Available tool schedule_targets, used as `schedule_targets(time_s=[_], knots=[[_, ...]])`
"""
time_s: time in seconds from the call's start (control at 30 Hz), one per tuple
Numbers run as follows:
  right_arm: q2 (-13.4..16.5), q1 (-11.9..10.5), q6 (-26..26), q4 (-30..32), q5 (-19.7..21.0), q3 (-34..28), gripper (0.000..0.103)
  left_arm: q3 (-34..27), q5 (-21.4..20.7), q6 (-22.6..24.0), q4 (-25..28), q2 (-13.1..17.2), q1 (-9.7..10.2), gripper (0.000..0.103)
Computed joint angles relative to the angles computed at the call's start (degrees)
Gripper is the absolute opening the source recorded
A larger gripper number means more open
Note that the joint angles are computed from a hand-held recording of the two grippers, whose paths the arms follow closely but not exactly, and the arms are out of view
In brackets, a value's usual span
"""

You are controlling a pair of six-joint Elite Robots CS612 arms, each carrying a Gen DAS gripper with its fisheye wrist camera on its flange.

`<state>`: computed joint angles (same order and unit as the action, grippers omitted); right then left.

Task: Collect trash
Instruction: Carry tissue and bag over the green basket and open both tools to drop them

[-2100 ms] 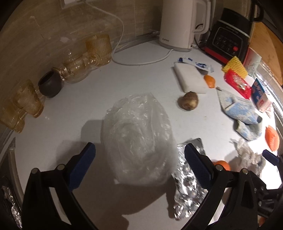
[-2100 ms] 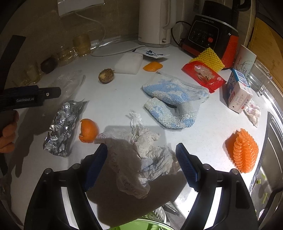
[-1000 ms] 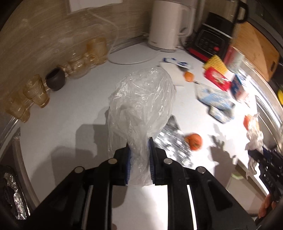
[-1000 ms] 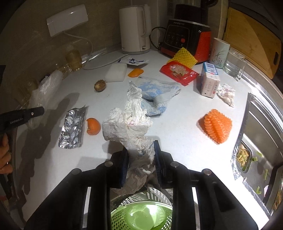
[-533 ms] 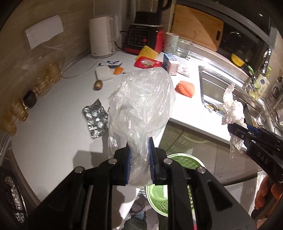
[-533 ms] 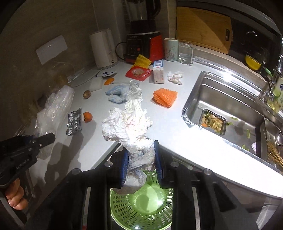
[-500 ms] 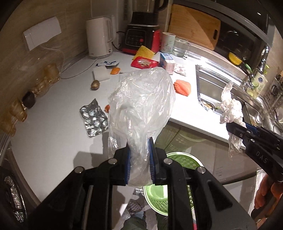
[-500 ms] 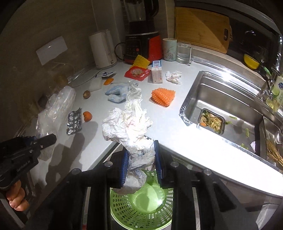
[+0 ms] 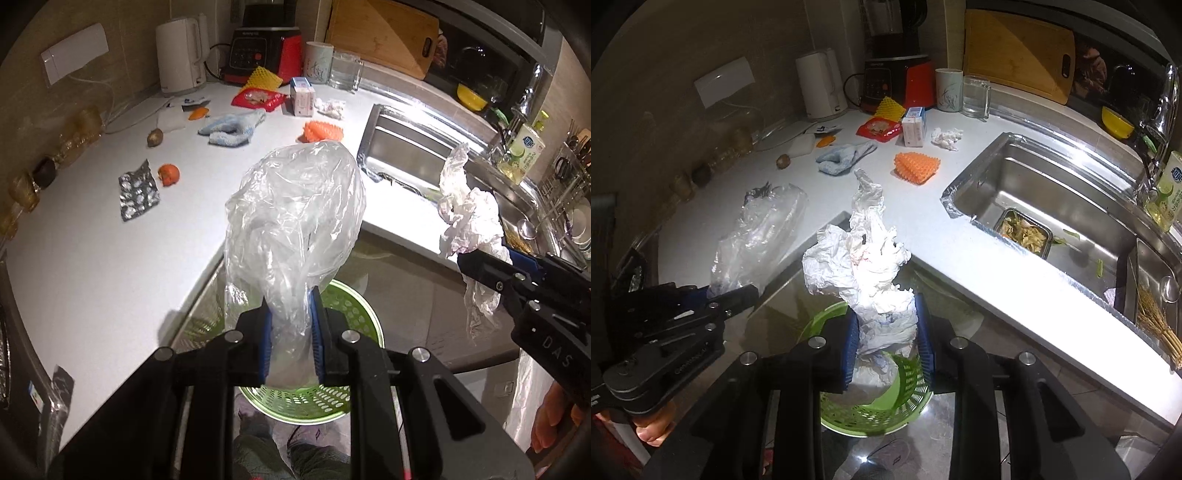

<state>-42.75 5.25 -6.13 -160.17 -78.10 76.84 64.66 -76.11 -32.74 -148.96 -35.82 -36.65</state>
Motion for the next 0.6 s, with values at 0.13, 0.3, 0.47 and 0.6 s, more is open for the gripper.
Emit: schedule_targets(time_s=[0.13, 0.3, 0.47, 0.6], knots=[[0.5, -0.5, -1.0, 0.5, 0.5, 1.1, 0.03, -1.6, -1.6, -1.0, 1.9, 2.4, -0.34, 0.017], [3.5, -0.2, -3.7, 3.2, 0.4, -0.3, 0.03, -5.5, -3.9, -3.3, 6.1, 6.6, 0.28, 0.017], [8.0, 0.0, -4.4, 7.7, 1.6, -4.0, 0.03, -9.0, -5.4, -4.4, 8.9, 10.7, 0.97, 0.017], [11.0, 0.2, -5.4, 10.1, 2.1, -6.6, 0.03, -11.4, -6.9, -5.4, 11.2, 13.6, 1.39, 0.017]])
